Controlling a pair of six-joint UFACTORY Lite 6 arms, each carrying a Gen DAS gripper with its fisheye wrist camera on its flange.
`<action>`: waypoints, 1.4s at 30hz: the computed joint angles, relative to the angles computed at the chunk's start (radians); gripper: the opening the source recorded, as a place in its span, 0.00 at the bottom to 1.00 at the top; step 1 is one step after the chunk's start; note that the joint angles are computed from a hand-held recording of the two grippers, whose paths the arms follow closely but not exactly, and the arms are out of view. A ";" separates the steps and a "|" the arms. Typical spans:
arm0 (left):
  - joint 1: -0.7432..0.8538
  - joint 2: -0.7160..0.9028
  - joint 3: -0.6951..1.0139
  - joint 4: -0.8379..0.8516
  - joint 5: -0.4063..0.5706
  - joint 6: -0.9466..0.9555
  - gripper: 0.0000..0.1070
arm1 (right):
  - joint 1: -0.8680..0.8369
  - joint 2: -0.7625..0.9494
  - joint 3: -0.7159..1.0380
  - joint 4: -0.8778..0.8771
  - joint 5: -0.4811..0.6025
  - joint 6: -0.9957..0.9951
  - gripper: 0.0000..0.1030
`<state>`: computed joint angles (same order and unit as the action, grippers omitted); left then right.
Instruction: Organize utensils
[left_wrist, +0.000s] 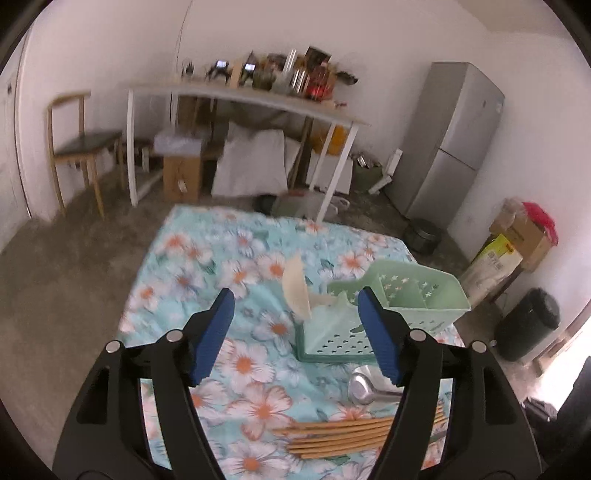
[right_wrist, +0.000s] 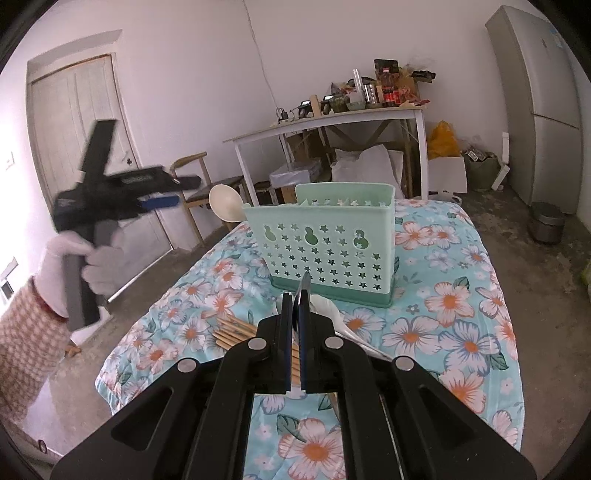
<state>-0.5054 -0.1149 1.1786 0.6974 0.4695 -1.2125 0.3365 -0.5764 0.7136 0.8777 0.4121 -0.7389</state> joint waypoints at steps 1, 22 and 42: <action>0.016 0.020 0.000 -0.003 -0.025 -0.011 0.50 | 0.006 0.001 0.006 -0.027 -0.002 0.028 0.03; -0.056 0.344 0.439 0.151 0.045 0.130 0.35 | -0.230 0.123 0.272 0.312 0.210 -0.279 0.03; -0.203 -0.235 -0.295 0.689 0.091 -0.721 0.68 | -0.235 0.723 0.951 0.560 0.279 -0.409 0.03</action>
<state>-0.7079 -0.3501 0.8837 1.3859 0.5610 -1.9332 0.1013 0.1471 1.6645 1.4374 0.6913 -1.1477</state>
